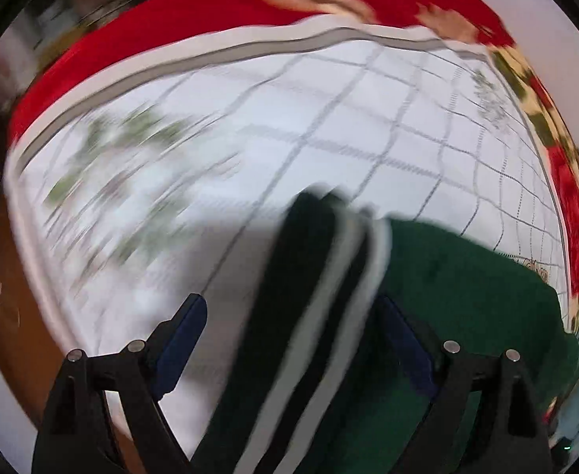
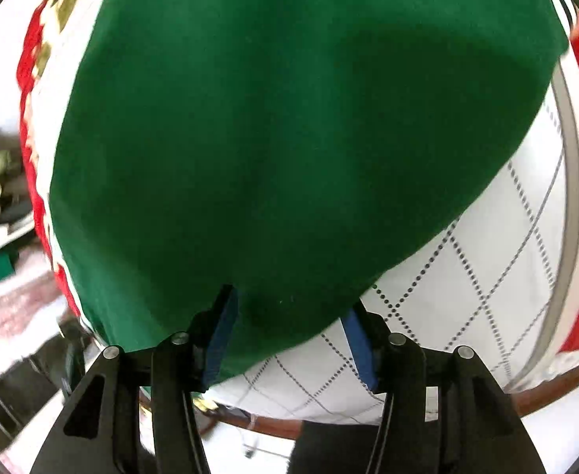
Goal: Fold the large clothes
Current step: 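Press the folded green jacket flat and open both tools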
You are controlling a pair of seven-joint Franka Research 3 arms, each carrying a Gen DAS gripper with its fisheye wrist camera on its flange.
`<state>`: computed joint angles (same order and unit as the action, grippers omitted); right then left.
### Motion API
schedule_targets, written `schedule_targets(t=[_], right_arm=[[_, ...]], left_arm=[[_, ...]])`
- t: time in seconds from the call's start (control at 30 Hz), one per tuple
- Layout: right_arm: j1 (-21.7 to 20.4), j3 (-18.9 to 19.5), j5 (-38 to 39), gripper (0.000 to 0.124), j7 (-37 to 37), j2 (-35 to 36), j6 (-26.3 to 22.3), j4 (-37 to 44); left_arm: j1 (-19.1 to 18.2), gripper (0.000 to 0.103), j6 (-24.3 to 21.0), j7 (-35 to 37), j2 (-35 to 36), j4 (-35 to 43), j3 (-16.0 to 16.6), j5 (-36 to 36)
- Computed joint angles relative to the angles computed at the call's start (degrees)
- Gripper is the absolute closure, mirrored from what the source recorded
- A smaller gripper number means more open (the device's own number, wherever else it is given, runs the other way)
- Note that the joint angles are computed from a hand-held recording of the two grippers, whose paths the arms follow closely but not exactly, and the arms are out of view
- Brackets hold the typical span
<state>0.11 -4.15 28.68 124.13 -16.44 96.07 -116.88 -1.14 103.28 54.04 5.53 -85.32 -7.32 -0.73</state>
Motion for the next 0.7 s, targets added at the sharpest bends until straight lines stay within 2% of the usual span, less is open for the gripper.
schedule_targets(t=[0.03, 0.07, 0.1, 0.13, 0.2, 0.33, 0.37, 0.43, 0.5, 0.63, 0.7], right_arm=[[-1.45, 0.08, -0.02, 0.068, -1.04, -1.54, -1.00, -0.93], [-1.04, -1.37, -0.55, 0.068, -1.49, -3.02, -1.72, -1.70], [-1.25, -1.22, -0.78, 0.068, -1.32, -3.53, -1.78, -1.86], [-1.48, -1.02, -1.42, 0.068, -1.25, -3.98, -1.64, -1.74], [-1.61, -0.46, -2.93, 0.068, -1.65, -4.37, -1.00, -0.95], [-1.01, 1.01, -7.07, 0.068, -2.92, -3.86, 0.57, 2.71], [-1.35, 1.54, -8.14, 0.068, -3.09, -2.66, -0.04, 4.77], [-1.67, -1.04, -9.36, 0.068, -6.73, 3.80, 0.77, 12.42], [-2.06, -1.04, -11.25, 0.068, -8.00, 7.29, -0.40, 17.31], [-2.65, -1.32, -13.89, 0.068, -10.38, 14.27, -0.50, 25.69], [-3.15, -1.67, -14.46, 0.068, -12.72, 16.79, 0.79, 27.95]], left_arm=[[-0.43, 0.030, -0.17, 0.96, 2.30, 2.29, -0.24, 1.81], [-0.65, 0.078, 1.79, 2.40, 3.34, 3.05, -0.49, 2.35], [-1.29, 0.093, 0.90, 3.19, 5.19, 5.82, -0.79, 4.04], [-2.16, 0.094, -0.41, 3.65, 6.56, 8.48, -1.05, 6.18], [-3.37, 0.095, 0.96, 5.28, 7.75, 11.37, -1.33, 9.21], [-4.29, 0.095, -0.41, 7.41, 13.77, 20.74, -0.89, 11.22], [-4.16, 0.095, -1.03, 7.48, 15.77, 22.85, -0.63, 11.04], [-4.49, 0.095, -3.11, 6.93, 20.88, 28.08, -0.10, 11.29], [-4.46, 0.095, -5.11, 6.84, 23.69, 30.27, 0.23, 11.21], [-4.33, 0.094, -6.48, 6.57, 23.45, 31.02, 0.21, 10.70], [-5.00, 0.089, -7.11, 6.54, 22.59, 30.96, 0.61, 12.22]])
